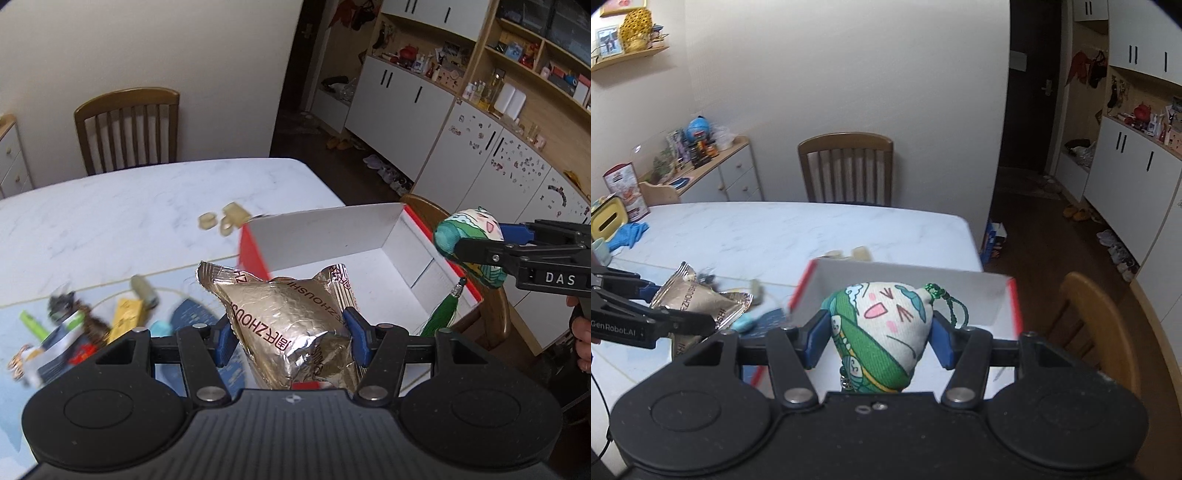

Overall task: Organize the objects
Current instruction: 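Carry the gold foil bag and green sachet with both tools into the red shoebox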

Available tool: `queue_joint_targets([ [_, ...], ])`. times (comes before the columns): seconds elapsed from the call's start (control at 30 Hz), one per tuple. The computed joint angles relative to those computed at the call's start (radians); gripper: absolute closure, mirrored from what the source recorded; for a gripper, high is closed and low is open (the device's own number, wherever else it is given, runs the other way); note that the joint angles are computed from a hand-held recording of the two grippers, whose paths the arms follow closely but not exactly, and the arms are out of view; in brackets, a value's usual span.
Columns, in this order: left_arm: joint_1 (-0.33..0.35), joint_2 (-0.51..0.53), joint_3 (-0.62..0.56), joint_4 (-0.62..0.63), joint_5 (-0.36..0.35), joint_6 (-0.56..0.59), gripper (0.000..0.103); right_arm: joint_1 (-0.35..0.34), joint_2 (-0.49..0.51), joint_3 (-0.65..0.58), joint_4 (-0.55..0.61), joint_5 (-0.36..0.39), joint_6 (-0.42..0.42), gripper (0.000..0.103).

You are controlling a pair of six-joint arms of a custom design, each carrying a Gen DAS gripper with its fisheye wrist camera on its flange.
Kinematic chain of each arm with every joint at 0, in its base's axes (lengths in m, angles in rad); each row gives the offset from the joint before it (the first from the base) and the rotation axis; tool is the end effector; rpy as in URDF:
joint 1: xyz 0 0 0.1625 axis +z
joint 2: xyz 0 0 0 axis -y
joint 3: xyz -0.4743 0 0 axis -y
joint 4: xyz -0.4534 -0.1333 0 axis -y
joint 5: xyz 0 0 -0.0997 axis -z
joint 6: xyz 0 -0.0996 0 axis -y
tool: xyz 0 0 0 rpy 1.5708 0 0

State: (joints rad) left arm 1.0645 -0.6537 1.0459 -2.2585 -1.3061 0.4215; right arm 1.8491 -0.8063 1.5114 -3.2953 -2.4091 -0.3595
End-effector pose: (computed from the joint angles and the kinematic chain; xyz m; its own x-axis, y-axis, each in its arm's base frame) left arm -0.3062 -0.8809 0.2147 -0.6141 0.7086 -0.3475 0.7838 0.5992 -0.1633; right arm 0.2720 -0.7362 0.2610 -0.7141 0.2208 0.6643 -0.4221 0.6211 -0.6603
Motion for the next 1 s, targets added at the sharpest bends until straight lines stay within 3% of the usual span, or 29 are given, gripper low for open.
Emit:
queue_joint_targets([
  [0.23,-0.033,0.066,-0.028,-0.024,0.045,0.002,0.044,-0.046,-0.024,0.012,-0.033,0.028,-0.063,0.047],
  [0.4,-0.038,0.119,-0.073,-0.015,0.065,-0.020,0.044,-0.074,-0.042,0.017,-0.014,0.068,-0.062,0.047],
  [0.73,-0.039,0.220,-0.151,0.032,0.108,-0.041,0.044,-0.134,-0.032,0.038,0.134,0.108,-0.029,0.047],
  [1.0,-0.039,0.313,-0.267,0.162,0.148,-0.078,0.044,-0.168,-0.037,0.028,0.290,0.137,0.008,0.047],
])
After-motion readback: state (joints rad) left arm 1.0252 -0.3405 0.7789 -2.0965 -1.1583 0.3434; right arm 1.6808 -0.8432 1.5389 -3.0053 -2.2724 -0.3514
